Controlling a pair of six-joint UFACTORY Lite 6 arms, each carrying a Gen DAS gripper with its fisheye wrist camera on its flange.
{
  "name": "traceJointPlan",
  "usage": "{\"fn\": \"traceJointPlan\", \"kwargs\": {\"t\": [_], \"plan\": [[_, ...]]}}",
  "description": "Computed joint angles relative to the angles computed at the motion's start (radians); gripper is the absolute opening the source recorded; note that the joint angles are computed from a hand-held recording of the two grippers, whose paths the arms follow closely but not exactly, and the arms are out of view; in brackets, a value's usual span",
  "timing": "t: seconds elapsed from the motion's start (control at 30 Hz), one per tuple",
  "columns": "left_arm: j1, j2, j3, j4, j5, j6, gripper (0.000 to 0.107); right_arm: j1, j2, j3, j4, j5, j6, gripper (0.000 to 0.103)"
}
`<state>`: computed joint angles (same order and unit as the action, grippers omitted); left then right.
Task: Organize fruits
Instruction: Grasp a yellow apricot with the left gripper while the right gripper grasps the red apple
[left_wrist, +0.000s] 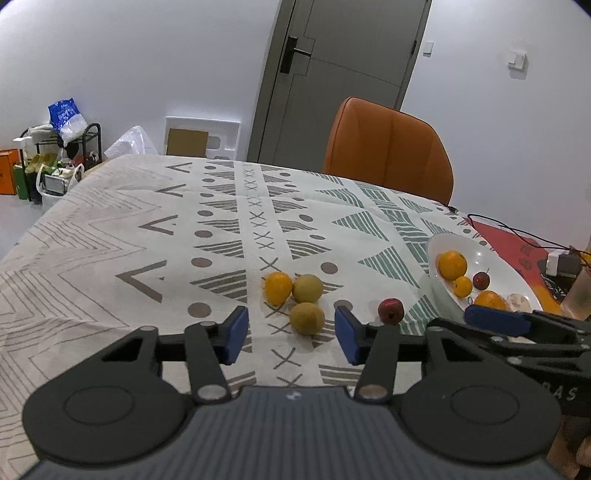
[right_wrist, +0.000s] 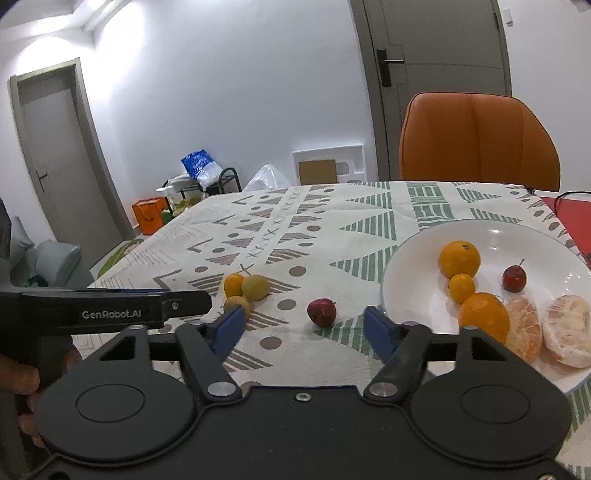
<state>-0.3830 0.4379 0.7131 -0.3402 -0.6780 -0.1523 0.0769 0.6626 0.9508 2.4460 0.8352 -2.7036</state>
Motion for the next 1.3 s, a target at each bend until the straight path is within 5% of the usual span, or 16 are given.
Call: {"fn": "traceJointPlan", "kwargs": {"t": [0.37,0.53,0.77,1.3], "plan": [[0.039,0.111,0.097,0.148,0.003,-0.106,0.038,0.047,0.053,0.09,0.05,-0.094,-0.018,0.046],[0.053,0.163,0.147,0.19,0.019,-0.132,0.021,0.058,0.072,0.132,0.058,-0.129,-0.016,0.045],[0.09,0.141,0.107,0.241,-0.023,-0.163,0.021,0.084,0.119,0.206,0.073,-0.18,-0.022,0.036],[0.148,0.093,0.047,0.299,-0.049,-0.21,0.014,0.144,0.167,0.28,0.222,-0.247,-0.155,0.036]]}}
